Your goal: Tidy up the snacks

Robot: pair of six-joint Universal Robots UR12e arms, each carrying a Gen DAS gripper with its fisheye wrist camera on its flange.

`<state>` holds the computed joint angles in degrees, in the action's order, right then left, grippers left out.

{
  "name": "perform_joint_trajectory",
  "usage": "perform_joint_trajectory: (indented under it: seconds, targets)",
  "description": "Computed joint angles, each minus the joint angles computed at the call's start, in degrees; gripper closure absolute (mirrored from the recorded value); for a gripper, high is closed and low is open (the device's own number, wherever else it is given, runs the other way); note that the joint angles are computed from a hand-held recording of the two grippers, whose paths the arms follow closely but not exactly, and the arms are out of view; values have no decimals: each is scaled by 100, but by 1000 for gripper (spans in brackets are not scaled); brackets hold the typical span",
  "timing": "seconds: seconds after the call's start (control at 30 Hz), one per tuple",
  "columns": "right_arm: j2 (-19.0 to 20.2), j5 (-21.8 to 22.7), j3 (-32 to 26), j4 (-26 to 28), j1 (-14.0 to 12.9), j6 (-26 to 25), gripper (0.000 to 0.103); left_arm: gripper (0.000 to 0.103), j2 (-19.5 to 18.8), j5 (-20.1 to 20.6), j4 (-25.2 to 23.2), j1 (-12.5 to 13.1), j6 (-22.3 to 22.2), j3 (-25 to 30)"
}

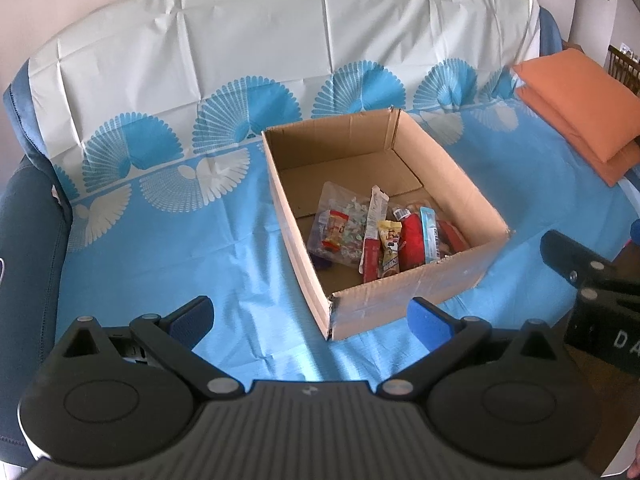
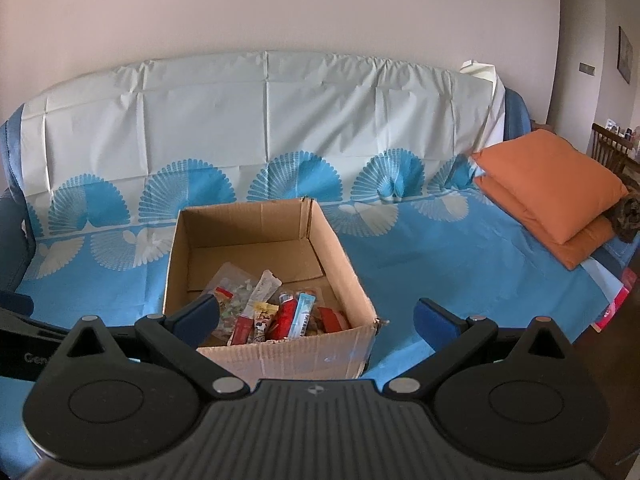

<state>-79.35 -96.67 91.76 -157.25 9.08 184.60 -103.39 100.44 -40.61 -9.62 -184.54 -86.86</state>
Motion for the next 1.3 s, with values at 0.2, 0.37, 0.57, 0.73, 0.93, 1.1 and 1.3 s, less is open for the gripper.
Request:
perform_joint_trajectory:
  seconds: [0.2, 0.37, 0.57, 0.73, 0.93, 1.1, 1.3]
  targets:
    - [13, 25, 4, 26, -20, 35, 0, 0, -20, -3, -21, 1, 16, 22]
    - [10, 32, 12, 29, -21, 57, 0, 0, -46, 40, 21, -18, 50, 30]
    - [5, 32, 33, 25, -31, 88, 0, 0, -67, 73, 16, -47, 44, 45]
    - [8, 33, 30, 17, -38, 84, 0, 0, -58, 72, 31, -44, 47, 28]
    - [-2, 62, 36, 18, -53, 73, 0, 0, -51, 71, 48, -41, 52, 17]
    - [-3, 50, 36, 28, -49, 86, 0, 0, -52, 73, 4, -44, 39, 31]
    - [3, 34, 26, 23, -44, 83, 0, 0, -54, 69, 2, -43, 43, 37]
